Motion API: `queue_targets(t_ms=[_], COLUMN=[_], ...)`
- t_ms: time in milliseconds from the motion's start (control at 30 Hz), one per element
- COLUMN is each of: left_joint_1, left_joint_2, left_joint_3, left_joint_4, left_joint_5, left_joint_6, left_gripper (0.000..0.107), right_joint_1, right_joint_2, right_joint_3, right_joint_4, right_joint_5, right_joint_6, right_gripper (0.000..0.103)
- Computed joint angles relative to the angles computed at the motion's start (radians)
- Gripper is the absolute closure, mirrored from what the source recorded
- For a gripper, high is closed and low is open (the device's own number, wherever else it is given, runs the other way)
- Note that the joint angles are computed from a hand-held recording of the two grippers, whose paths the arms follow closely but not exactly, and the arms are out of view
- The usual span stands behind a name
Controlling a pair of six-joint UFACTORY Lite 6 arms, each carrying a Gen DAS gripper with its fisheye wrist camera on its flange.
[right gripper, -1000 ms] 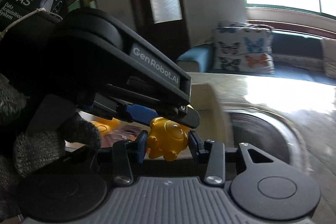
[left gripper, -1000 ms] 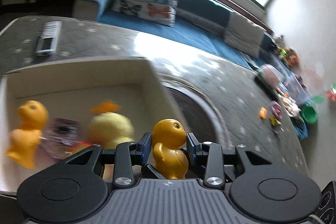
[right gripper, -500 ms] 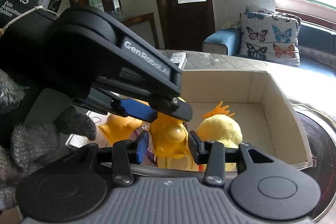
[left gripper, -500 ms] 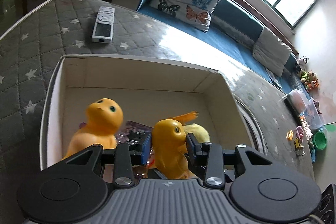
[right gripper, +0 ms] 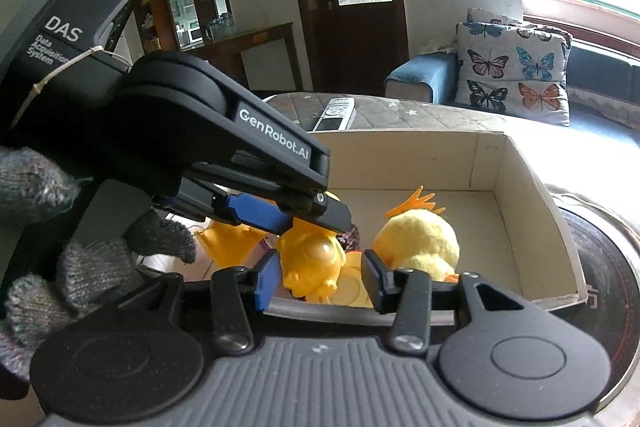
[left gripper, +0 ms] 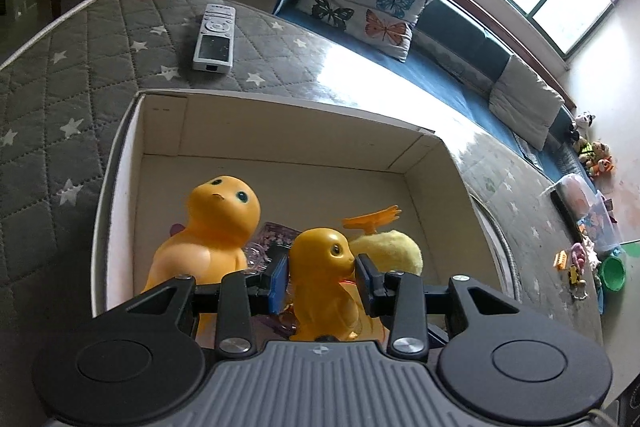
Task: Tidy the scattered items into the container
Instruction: 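Lower the yellow duck into the box and open both grippers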
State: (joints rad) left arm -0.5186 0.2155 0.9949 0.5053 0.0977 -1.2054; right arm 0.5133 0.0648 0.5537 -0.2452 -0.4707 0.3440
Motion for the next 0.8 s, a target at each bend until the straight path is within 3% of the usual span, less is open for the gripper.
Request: queue_targets(t_ms=[200, 600, 800], left_joint_1=[-0.028, -0.042, -0.084], left_joint_2=[-0.009, -0.088, -0.153], left_joint_3=[0.005, -0.055, -0.087], left_joint_4=[0.286, 0.371, 0.476], left_joint_5=[0.061, 0.094, 0.144], left_joint_6=[-0.267, -0.345, -0.441], left_gripper=[0.068, 0.068, 0.067], right_joint_1=[0.010, 0.026, 0.034], right_joint_2=[-0.037, -0.095, -0.168], right_joint_3=[-0.033, -0.083, -0.137], right_joint_4=[0.030, 0.083, 0.147], right_joint_5=[-0.003, -0.004, 0.007], right_joint_6=[-0.016, -0.049, -0.107], right_gripper=[0.052, 0.044, 0.031])
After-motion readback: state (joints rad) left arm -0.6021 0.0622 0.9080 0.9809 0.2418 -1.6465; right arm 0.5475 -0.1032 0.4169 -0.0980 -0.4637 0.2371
